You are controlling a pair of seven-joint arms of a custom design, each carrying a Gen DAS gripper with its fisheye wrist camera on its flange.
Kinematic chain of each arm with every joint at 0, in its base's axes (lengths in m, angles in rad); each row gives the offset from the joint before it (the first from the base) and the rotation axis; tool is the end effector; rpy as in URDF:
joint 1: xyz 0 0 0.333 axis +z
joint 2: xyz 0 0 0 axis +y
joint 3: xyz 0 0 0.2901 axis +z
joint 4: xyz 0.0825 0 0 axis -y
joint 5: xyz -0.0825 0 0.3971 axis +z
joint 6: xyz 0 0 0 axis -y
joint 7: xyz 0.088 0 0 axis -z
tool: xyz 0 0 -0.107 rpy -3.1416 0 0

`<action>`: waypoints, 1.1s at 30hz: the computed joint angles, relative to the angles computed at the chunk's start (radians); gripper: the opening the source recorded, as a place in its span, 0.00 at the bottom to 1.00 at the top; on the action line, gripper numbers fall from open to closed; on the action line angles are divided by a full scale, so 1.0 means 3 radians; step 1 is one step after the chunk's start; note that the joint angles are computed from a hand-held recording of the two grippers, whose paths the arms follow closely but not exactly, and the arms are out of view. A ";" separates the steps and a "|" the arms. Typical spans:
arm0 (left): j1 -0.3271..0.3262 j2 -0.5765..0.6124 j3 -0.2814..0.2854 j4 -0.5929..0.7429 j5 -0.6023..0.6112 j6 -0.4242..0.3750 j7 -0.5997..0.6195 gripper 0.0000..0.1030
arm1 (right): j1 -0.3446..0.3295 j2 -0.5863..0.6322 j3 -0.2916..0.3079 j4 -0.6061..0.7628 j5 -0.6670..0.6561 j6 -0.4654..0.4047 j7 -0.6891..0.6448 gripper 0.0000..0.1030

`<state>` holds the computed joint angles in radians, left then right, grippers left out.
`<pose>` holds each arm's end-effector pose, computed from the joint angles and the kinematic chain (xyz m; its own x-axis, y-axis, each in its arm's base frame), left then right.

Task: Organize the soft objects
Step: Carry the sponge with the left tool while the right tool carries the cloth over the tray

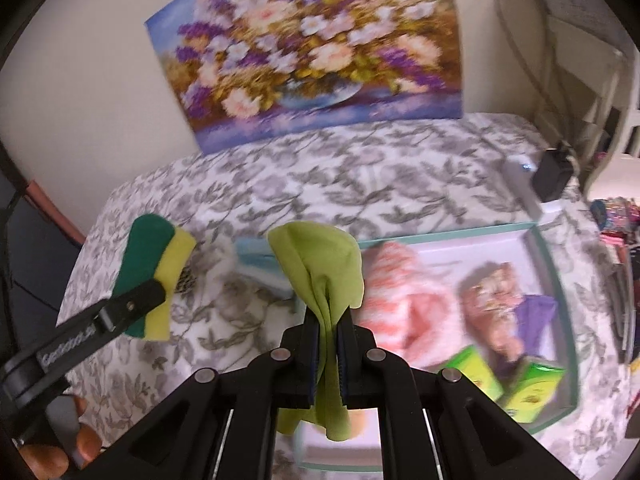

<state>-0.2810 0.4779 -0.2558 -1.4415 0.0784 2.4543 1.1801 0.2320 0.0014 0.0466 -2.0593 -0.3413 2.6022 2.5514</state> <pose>0.6503 -0.3465 0.4564 -0.1874 -0.9529 0.2383 -0.8825 0.0568 -0.4669 0.5770 0.1722 0.4615 -0.3718 -0.9000 -0.2276 -0.7432 0.4355 -0.5079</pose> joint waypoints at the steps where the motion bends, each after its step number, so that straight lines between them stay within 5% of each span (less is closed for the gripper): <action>1: -0.0019 0.0008 -0.0007 0.0014 0.0014 -0.0007 0.0008 0.69 | -0.0014 -0.0047 -0.0015 -0.0050 -0.0022 -0.0010 0.0038 0.08; 21: -0.0504 0.0316 -0.0169 0.0382 0.0046 -0.0455 0.0425 0.70 | -0.0718 -0.0832 0.0040 -0.1071 0.0141 -0.0075 0.0369 0.08; 33: -0.0698 0.0724 -0.0104 0.0869 0.0141 -0.0982 0.0497 0.70 | -0.0586 -0.0506 -0.0004 -0.0915 0.0548 -0.0044 -0.0204 0.08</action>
